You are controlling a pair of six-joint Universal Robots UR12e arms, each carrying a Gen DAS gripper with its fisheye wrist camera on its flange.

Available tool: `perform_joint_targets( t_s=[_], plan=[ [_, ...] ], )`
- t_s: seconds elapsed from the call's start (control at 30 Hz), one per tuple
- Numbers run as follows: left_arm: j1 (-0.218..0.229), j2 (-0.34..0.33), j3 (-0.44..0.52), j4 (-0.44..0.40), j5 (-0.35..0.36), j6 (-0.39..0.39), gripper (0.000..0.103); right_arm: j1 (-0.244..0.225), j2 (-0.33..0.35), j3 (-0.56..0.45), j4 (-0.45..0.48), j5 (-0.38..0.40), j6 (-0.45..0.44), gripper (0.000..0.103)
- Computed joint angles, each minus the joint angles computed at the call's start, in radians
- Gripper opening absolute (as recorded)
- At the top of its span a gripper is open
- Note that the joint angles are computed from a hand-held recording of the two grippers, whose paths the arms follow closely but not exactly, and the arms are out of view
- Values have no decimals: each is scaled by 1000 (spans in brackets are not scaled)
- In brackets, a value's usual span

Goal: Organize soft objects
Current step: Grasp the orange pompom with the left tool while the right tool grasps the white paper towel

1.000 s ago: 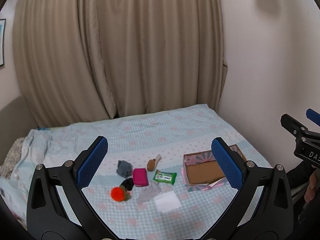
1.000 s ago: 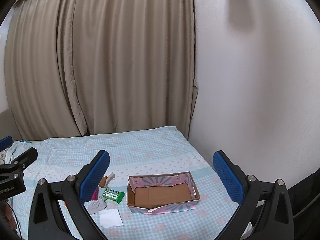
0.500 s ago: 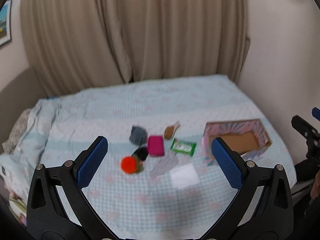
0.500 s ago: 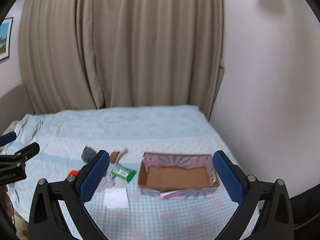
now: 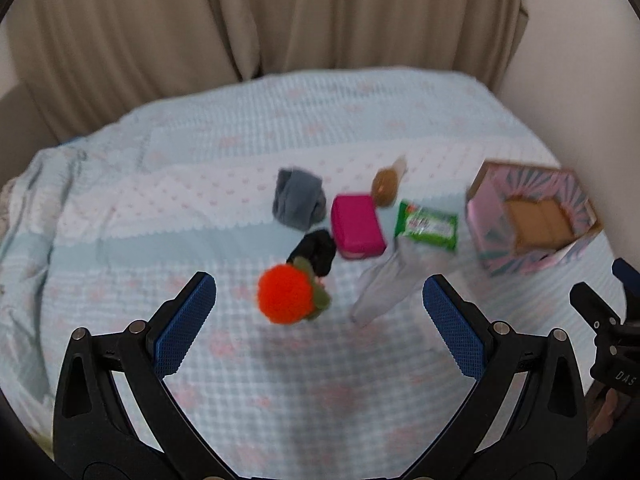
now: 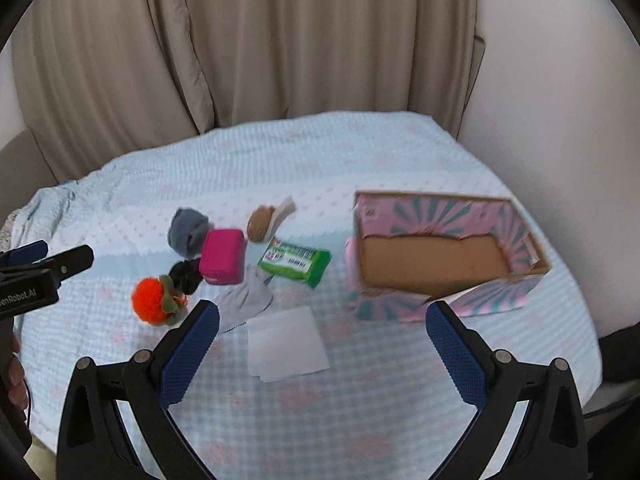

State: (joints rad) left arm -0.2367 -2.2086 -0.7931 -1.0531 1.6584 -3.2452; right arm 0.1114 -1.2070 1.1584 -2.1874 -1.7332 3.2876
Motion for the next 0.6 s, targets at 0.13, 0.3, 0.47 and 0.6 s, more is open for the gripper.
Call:
perform_joint_targets(
  t_s=[0.13,0.3,0.47,0.6],
  plan=[
    [18,-40,-2,0,-22,16,103,14,35,27,-27,-1,46,103],
    [33,-86,-13,33,-40,24,102,27,83,49,-61,-21,65,103],
    [45,-124,-29,78,-75,11,102,21,116,89,-107,-15,49,103],
    [48,-132,-56,107,-80,26,102,21,133,112,-120,-9,21,103]
  ],
)
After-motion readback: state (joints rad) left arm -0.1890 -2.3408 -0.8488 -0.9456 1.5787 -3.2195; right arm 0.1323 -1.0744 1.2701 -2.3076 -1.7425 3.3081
